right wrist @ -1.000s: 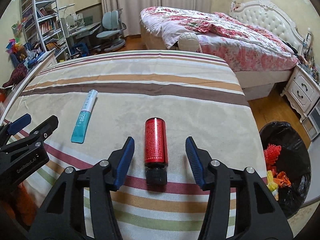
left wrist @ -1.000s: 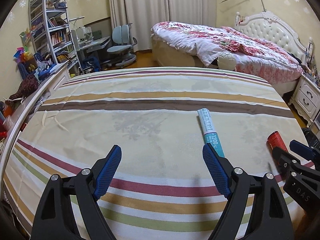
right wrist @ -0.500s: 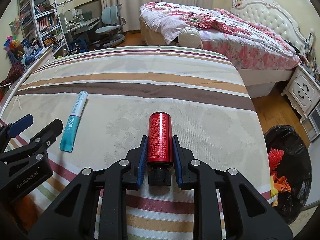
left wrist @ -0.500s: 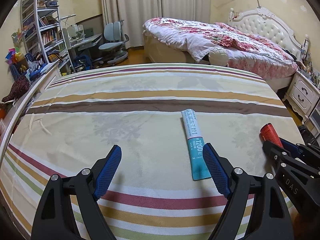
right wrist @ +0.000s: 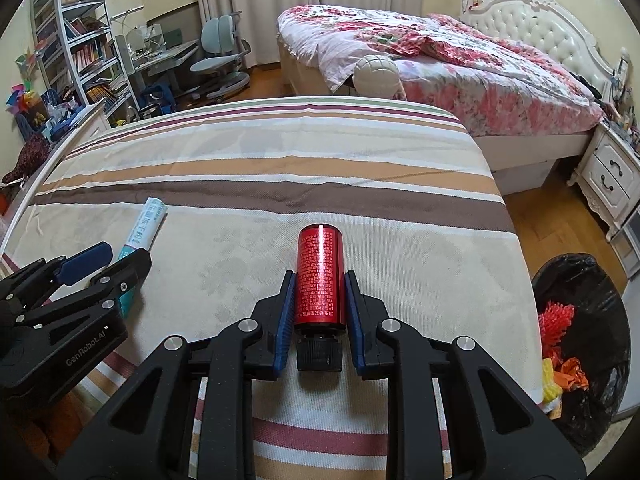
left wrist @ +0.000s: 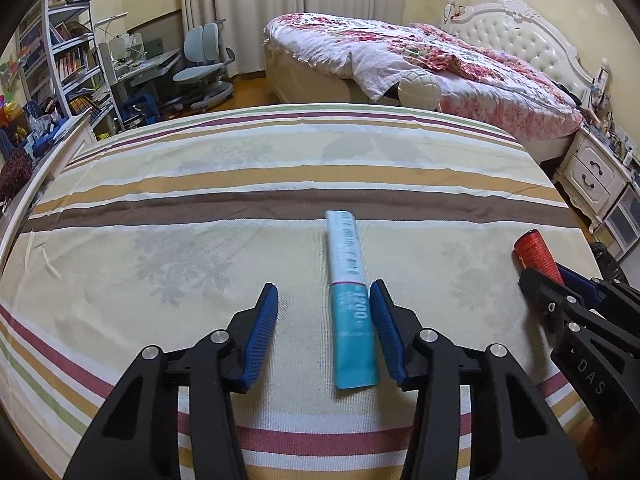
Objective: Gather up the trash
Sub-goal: 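Grasp the teal-and-white tube with the left tool while the right tool holds the can, then carry the can and tube over the bin and open both tools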
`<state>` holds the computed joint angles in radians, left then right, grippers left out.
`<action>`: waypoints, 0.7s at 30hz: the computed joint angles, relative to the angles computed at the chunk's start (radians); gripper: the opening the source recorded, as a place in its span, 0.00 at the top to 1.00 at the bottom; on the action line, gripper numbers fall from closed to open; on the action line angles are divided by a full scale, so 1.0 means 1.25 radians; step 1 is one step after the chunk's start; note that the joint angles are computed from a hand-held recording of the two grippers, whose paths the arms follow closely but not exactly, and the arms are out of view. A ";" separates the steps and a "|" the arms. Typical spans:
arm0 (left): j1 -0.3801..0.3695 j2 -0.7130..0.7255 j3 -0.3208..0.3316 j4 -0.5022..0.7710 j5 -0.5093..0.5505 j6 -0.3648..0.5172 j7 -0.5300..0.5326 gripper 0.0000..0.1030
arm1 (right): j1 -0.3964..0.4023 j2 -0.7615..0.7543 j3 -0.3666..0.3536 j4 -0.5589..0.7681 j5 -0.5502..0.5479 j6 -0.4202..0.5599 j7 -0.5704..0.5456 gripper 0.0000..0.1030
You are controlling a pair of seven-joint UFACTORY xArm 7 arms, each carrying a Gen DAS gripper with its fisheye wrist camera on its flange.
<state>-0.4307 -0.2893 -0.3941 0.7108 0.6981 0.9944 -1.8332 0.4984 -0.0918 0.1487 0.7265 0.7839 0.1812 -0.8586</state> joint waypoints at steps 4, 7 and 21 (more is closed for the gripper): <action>-0.002 -0.023 -0.002 -0.022 0.014 -0.032 -0.012 0.80 | -0.001 0.000 0.001 0.000 -0.004 -0.003 0.001 0.77; 0.005 -0.035 -0.005 -0.033 0.015 -0.052 -0.013 0.81 | 0.000 -0.001 0.000 -0.002 -0.003 -0.006 -0.001 0.77; -0.003 -0.036 -0.041 -0.018 0.028 -0.030 -0.029 0.84 | 0.028 -0.060 -0.034 -0.051 0.062 -0.005 -0.049 0.77</action>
<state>-0.4344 -0.3349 -0.4452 0.6885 0.7327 0.9569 -1.8693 0.5335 -0.1664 0.1065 0.6625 0.8614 0.1747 -0.9196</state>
